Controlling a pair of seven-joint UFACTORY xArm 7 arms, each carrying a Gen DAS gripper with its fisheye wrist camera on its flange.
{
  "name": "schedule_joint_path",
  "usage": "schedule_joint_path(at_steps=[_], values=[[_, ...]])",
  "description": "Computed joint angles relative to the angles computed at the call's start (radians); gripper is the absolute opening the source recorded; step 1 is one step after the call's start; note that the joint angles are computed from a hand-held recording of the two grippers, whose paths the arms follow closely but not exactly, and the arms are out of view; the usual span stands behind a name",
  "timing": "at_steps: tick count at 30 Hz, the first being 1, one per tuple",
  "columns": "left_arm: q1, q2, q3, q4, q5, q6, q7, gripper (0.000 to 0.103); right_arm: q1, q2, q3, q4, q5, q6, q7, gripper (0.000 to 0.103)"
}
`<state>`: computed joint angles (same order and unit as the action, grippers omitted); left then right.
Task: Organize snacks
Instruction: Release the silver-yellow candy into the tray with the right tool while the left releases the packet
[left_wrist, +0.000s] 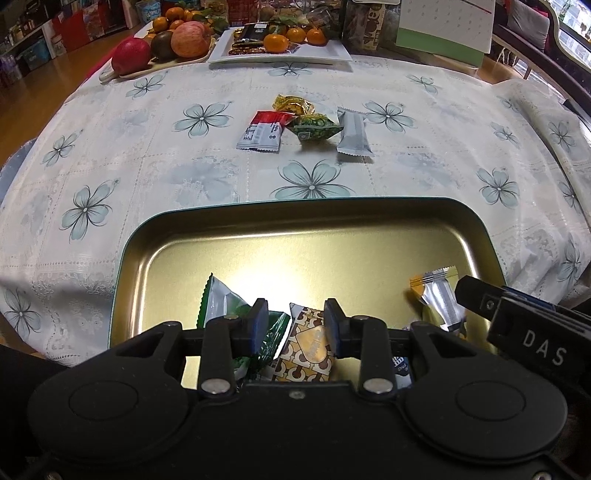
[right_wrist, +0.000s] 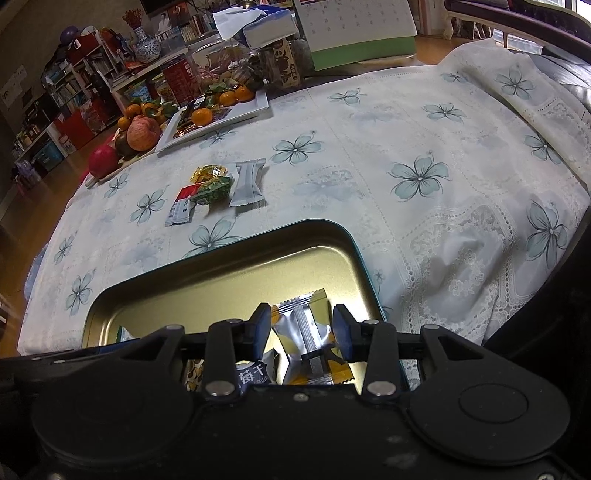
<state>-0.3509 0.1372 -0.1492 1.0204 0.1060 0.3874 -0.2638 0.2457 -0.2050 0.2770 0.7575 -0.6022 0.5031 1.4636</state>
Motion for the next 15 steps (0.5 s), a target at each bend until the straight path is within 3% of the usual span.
schedule_joint_path(at_steps=[7, 15], values=[[0.003, -0.017, -0.007, -0.015, -0.028, 0.036, 0.01, 0.041, 0.008, -0.003, -0.004, -0.002, 0.029, 0.002, -0.029, 0.04], [-0.005, -0.058, -0.005, -0.054, 0.016, 0.037, -0.036, 0.041, 0.012, -0.038, 0.003, -0.029, 0.068, -0.008, -0.028, 0.04]])
